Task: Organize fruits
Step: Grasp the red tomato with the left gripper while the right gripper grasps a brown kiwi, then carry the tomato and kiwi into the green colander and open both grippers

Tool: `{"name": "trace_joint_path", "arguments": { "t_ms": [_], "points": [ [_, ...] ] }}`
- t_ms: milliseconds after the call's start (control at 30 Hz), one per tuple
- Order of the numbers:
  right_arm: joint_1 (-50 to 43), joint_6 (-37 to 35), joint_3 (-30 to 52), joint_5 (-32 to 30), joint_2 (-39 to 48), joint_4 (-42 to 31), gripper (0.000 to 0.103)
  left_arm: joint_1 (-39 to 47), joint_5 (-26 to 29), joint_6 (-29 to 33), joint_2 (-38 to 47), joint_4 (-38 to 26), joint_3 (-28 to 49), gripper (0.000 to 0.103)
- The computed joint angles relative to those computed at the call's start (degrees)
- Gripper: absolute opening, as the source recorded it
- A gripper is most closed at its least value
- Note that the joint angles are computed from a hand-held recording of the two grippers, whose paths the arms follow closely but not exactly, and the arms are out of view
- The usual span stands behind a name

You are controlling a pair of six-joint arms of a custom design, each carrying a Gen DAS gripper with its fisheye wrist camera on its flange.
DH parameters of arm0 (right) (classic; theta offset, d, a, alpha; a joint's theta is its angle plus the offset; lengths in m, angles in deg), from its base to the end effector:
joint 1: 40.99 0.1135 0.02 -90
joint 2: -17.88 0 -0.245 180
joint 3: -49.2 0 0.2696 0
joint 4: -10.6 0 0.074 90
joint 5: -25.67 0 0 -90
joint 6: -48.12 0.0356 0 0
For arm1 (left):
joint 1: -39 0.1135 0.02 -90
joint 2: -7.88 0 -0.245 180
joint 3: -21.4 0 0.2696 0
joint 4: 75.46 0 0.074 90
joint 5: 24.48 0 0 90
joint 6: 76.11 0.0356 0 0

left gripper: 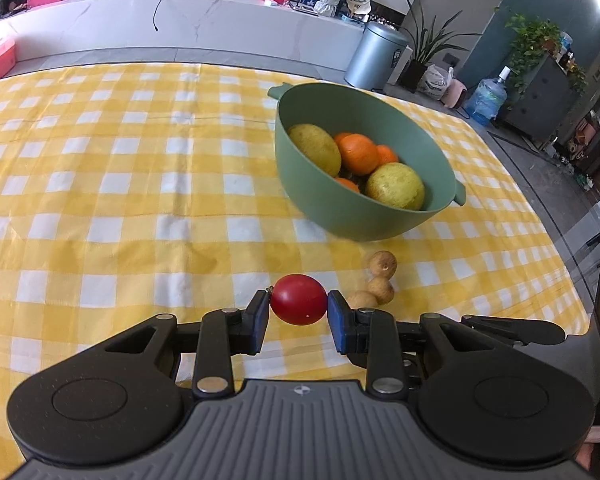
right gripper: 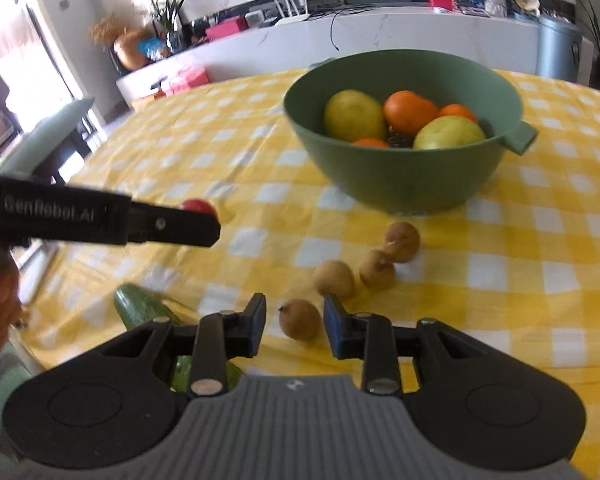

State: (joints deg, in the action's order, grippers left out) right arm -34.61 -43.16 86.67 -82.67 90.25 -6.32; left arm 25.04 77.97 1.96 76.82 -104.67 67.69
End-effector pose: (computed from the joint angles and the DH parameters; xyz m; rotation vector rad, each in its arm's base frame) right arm 0.2308 0.0371 0.1080 -0.3011 2.4424 0.4341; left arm 0.2388 -0.0673 0.1528 0.1386 2.4999 -0.4597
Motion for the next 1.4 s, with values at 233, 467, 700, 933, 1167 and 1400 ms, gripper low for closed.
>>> {"name": "trace_joint_path", "arguments": {
  "t_ms": [233, 467, 700, 933, 1167, 1400],
  "points": [
    [0.94, -0.52, 0.85, 1.76, 3.72, 1.49, 0.024, 0.48, 1.01, 0.04, 1.28, 0.78, -0.32, 0.035],
    [-0.31, -0.94, 0.09, -0.11, 0.02, 0.18, 0.020, 0.19, 1.22, 0.59, 1.71, 1.10, 0.83, 0.035],
    [-4.11, -4.02, 2.13, -2.36, -7.92, -4.70, 0.020, -1.58, 0.53, 0.94, 2.58, 0.84, 4.64, 0.035],
    [-7.04, -7.83, 9.57, -2.24, -6.06, -5.20, 0.020, -4.58, -1.25, 1.82, 7.12, 0.18, 12.41, 0.035],
    [-8.26, -11.14, 17.42, -1.07, 2.24, -5.38, 0.020, -5.52, -1.71, 3.00, 14.87, -2.49, 21.24, 0.035],
    [-8.08, -14.35, 21.69, -0.31, 10.15, -6.33, 0.020, -4.63, -1.28, 8.20, 22.14, -4.87, 26.59, 0.035]
  ]
}}
